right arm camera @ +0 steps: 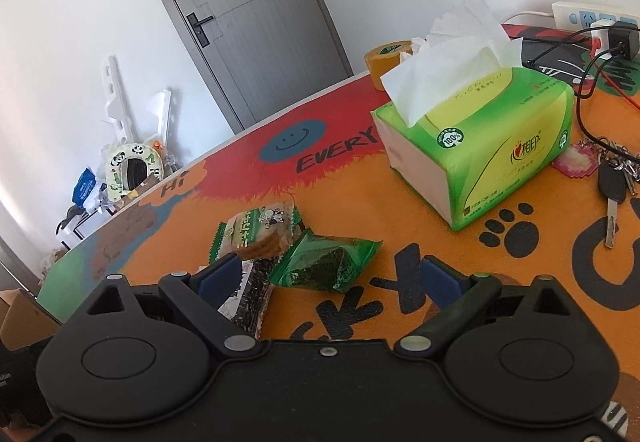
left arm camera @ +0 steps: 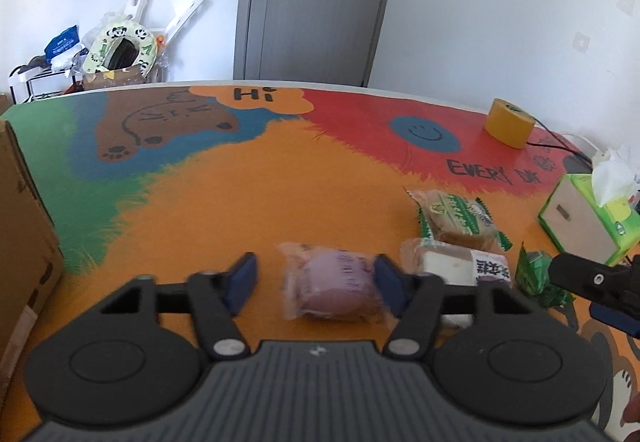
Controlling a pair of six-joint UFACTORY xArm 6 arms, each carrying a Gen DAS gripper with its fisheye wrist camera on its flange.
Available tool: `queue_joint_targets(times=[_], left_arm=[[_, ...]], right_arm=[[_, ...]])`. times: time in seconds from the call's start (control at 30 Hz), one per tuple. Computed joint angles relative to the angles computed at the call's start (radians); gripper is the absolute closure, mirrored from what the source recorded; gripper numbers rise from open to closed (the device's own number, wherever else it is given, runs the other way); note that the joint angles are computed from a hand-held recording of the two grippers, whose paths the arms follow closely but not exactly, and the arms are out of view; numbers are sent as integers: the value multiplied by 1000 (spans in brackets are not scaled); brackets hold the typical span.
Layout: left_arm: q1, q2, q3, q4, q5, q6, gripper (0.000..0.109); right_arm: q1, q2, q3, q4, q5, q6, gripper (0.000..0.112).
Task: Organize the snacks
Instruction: 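Close the left tool on the pink wrapped packet, then grasp the green seaweed packet with the right tool while the left tool holds the pink packet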
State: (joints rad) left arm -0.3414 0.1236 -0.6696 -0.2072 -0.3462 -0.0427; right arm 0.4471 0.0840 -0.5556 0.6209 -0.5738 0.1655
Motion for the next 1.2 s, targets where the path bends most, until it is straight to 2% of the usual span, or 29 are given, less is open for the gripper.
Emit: queue_joint_targets(times=[0.03,0.2,0.4,0.63,0.8,0.93,1.03,1.2], left_arm=[[11,-2,3,48,-1,-39,66],[58,-9,13,216,-6,-177,72],[96,-29,22,309,4,-262,74],[129,-55,36,312,1,-283,75],[136,-76,49,263,-15,-251,75],[159,-79,48,303,-10,-290,75],[168,-78,49,309,-15,-293,75],[180,-75,50,316,-14,-299,75]], right_arm=[[-2,0,2,-5,-1,7,16],[-7,2,6,-19,-4,21,16],[-6,-1,13,-9,-9,16,16],[-13,8,-2,-11,-4,3,19],[-21,32,-41,-11,20,-9,21],[-6,69,-105,55,45,-88,22],[2,104,-149,110,61,-137,28],[63,156,-233,369,40,-410,39]])
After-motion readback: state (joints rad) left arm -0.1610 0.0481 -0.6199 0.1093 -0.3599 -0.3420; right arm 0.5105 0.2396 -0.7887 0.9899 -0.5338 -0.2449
